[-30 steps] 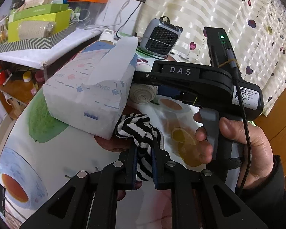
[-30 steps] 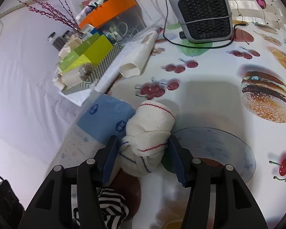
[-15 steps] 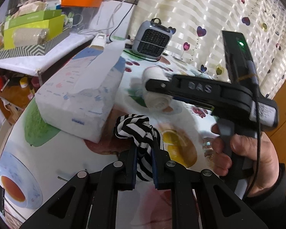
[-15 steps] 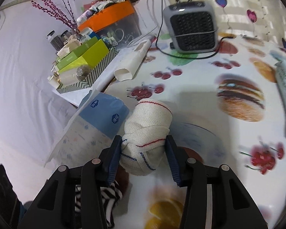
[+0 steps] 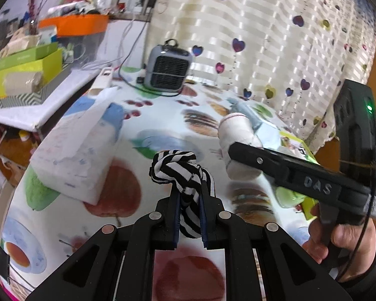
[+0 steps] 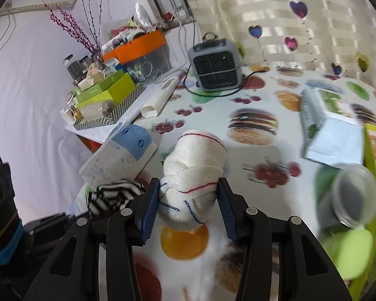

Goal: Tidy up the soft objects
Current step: 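Carry the zebra sock and white sock over the box lid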

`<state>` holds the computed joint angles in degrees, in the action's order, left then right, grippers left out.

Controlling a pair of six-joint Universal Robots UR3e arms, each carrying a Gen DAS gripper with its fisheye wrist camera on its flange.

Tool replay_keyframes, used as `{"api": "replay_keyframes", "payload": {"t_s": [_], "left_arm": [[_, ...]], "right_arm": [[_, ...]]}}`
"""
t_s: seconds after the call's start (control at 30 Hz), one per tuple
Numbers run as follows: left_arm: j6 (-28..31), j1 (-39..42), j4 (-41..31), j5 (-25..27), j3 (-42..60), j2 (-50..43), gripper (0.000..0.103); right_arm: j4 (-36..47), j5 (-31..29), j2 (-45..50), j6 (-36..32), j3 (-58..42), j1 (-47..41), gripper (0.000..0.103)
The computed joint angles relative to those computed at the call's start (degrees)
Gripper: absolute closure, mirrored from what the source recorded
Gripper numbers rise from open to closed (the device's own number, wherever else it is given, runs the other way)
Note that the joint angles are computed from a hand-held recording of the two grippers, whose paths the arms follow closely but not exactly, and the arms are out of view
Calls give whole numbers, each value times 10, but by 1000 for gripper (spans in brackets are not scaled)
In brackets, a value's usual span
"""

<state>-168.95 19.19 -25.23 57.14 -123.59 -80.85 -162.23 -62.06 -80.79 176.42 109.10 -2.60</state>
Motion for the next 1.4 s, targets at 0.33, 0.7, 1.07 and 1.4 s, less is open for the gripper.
{"api": "replay_keyframes", "payload": {"t_s": [0.33, 0.7, 1.07, 1.4], "left_arm": [[-31, -90, 6, 37, 33, 6, 91], [-64, -182, 14, 94, 92, -35, 91], [-85, -250, 13, 124, 155, -79, 91], [-92, -294, 13, 130, 216, -131, 91]], "right_arm": [[11, 64, -157, -40, 136, -109, 56], [86, 143, -280, -100, 208, -233, 56], [207, 203, -390, -172, 240, -346, 56], [297, 237, -447, -223, 242, -435, 56]]}}
